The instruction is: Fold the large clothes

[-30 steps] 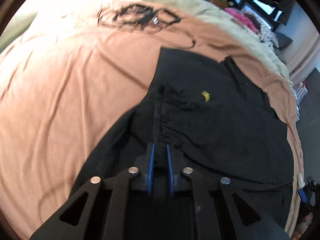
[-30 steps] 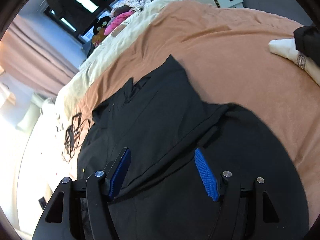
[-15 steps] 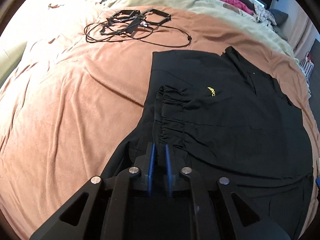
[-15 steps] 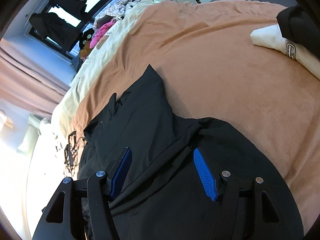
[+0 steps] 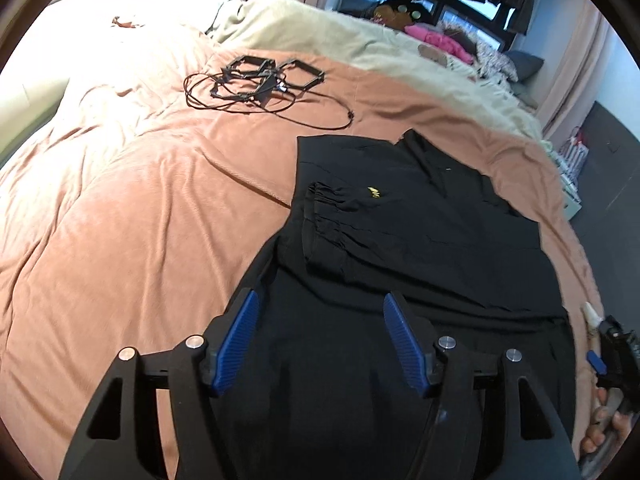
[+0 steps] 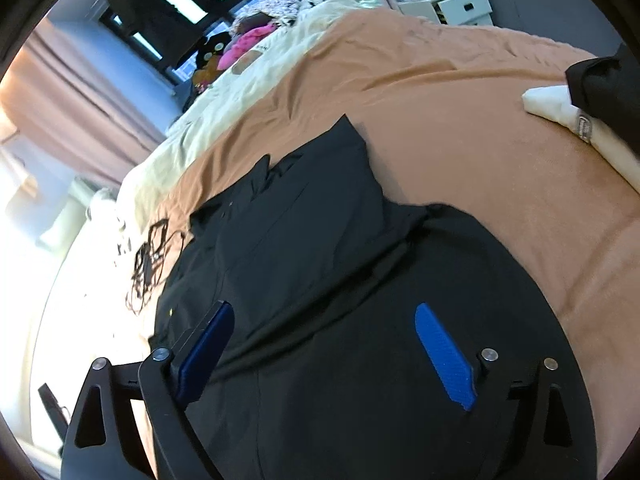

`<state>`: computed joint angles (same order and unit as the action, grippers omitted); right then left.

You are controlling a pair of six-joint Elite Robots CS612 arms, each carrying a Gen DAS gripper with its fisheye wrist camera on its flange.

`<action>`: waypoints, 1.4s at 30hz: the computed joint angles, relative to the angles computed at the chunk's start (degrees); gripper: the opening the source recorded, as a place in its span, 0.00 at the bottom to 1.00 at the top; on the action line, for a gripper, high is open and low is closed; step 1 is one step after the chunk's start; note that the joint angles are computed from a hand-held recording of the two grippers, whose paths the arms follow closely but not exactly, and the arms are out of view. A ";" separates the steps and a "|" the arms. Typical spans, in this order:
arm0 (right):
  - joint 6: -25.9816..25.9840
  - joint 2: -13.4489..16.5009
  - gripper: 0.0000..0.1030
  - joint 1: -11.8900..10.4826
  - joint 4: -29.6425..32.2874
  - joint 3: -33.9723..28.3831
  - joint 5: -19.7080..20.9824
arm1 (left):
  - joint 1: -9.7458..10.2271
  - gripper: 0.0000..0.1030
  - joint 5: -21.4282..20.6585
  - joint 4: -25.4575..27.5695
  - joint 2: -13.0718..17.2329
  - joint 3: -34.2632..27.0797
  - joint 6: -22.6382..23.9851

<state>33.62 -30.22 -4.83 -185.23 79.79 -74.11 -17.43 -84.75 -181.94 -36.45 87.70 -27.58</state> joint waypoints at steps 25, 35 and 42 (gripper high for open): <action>-5.46 -12.27 0.90 -0.84 -19.67 25.77 -0.91 | -3.84 0.64 11.70 -23.49 -12.68 26.96 0.15; -8.33 -18.02 1.00 -3.16 -26.38 36.30 -3.17 | -5.54 0.96 13.68 -32.36 -14.38 34.49 2.08; -9.57 -18.94 1.00 -5.59 -28.38 40.97 -1.91 | -5.34 0.96 13.32 -34.38 -14.32 37.99 0.76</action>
<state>24.05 -49.16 -10.43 -213.61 120.76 -76.02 -22.77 -71.44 -216.32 -50.76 125.69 -26.82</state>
